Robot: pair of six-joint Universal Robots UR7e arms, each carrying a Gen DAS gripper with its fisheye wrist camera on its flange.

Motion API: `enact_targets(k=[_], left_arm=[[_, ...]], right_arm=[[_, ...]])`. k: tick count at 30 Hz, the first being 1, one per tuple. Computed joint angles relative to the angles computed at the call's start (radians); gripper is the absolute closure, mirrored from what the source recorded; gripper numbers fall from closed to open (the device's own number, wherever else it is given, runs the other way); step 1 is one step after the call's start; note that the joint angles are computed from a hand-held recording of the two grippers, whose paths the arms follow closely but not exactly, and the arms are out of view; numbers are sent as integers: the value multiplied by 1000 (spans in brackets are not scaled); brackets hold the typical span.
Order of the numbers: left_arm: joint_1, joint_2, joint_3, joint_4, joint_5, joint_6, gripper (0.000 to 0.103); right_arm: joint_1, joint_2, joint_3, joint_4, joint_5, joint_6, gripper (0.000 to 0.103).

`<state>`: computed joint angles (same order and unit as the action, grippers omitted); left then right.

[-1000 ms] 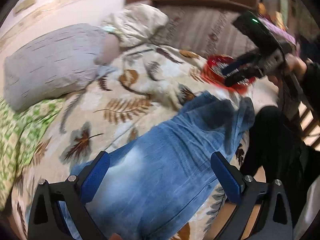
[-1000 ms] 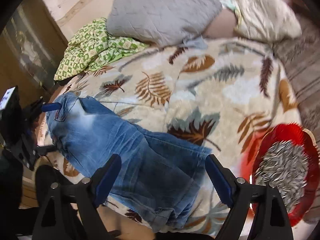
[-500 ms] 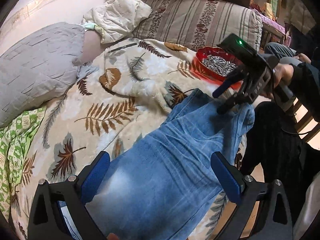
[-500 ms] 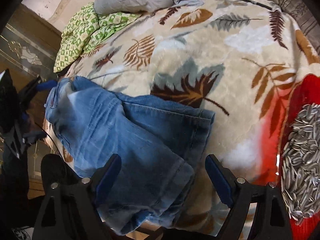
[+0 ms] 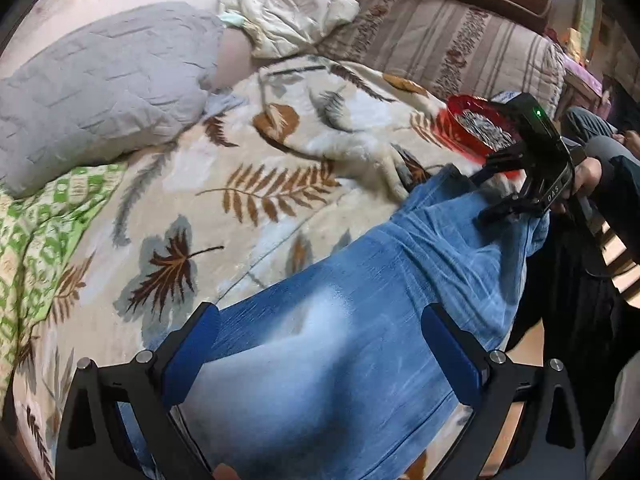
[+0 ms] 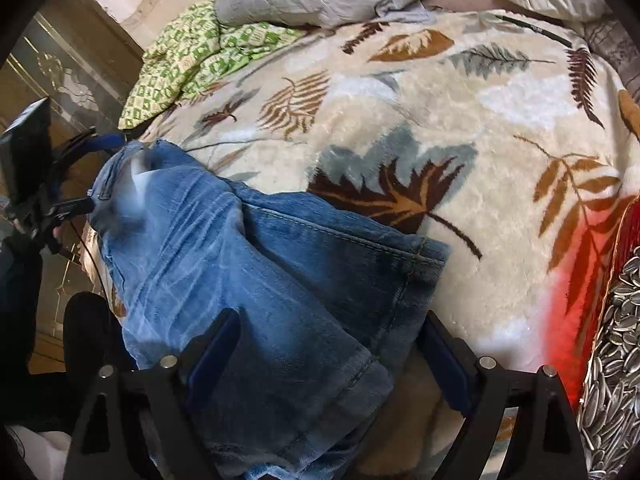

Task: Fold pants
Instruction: 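Grasp the folded jeans edge with the left gripper while the right gripper grasps the hem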

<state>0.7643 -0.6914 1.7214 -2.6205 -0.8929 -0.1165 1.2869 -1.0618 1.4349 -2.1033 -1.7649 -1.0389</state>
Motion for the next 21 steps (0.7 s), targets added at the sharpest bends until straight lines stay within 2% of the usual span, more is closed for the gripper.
enact_targets(k=[3,8,14,17,20,21], left_arm=[[17,30,-67,48,-55,92,3],[54,137,-274,229,-171,244,3],[111,269,-511,468,-255,298,3],[134,313,-594,599,-299,306,12],[148,338,-633,659,-336,314,23],[152,343,-640,671,-348,311,33]], right_arm=[[-3,-3,1,-1,10,-8,12],[-3,1,-14,28,7,-10,12],[-6,2,-16,43,3,-31,12],[-1,2,-1,17,-2,-51,14],[7,-3,28,-36,-13,-87,20],[9,-4,37,-54,-17,-95,26]])
